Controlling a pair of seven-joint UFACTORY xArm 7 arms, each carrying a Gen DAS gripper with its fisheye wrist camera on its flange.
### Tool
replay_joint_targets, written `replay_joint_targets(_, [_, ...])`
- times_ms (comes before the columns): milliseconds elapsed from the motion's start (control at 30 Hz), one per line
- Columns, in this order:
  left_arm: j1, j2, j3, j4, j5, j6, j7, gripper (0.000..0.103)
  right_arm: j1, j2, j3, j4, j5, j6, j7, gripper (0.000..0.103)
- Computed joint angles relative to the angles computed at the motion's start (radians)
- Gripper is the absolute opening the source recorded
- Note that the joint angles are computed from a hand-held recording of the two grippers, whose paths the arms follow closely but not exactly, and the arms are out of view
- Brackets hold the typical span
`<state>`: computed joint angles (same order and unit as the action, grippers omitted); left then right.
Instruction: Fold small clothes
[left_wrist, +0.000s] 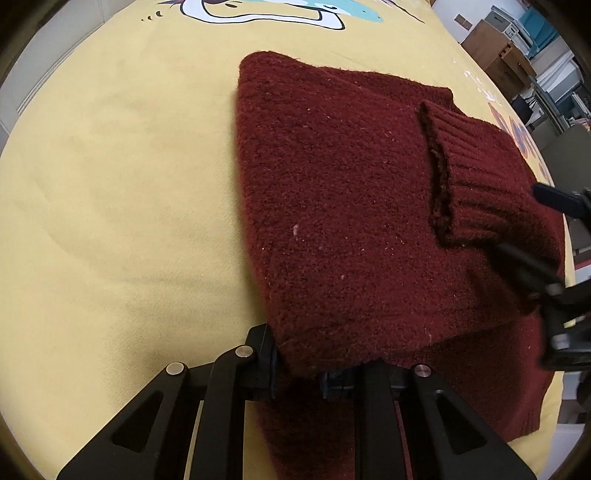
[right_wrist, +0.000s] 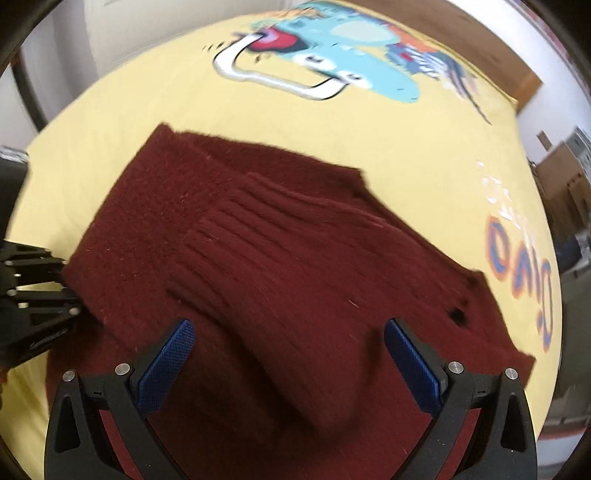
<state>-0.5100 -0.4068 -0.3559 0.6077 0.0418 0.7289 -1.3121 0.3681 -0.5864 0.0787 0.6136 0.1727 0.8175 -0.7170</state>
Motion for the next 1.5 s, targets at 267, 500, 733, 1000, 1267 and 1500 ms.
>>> replay_joint_targets(267, [-0.007,-0.019,0.001,0.011,-0.015,0.040,0.021,0.014,-0.008,0.047,0.044,-0.009,-0.063,-0.047,0.059,0.046])
replay_joint_targets(500, [-0.027,-0.082,0.013,0.009,-0.037,0.108,0.030,0.014,-0.034,0.093,-0.064,0.108,0.032,0.060,0.002,0.019])
replay_joint_targets(733, [-0.009,-0.084,0.001,0.011,-0.048,0.112,0.035,0.014,-0.166,0.162,-0.166,0.243,0.165,0.197,-0.049,0.018])
replay_joint_targets(1000, [-0.005,-0.071,-0.009,0.037,-0.036,0.151,0.029,0.014,-0.316,0.208,-0.225,0.272,0.232,0.353,-0.041,0.018])
replay_joint_targets(1267, [-0.003,-0.055,-0.005,0.049,-0.031,0.156,0.037,0.014,-0.398,0.224,-0.225,0.226,0.203,0.330,-0.080,0.032])
replay_joint_targets(1500, [0.003,-0.059,0.005,0.046,-0.034,0.169,0.062,0.014,-0.449,0.208,-0.229,0.214,0.144,0.321,-0.122,0.044])
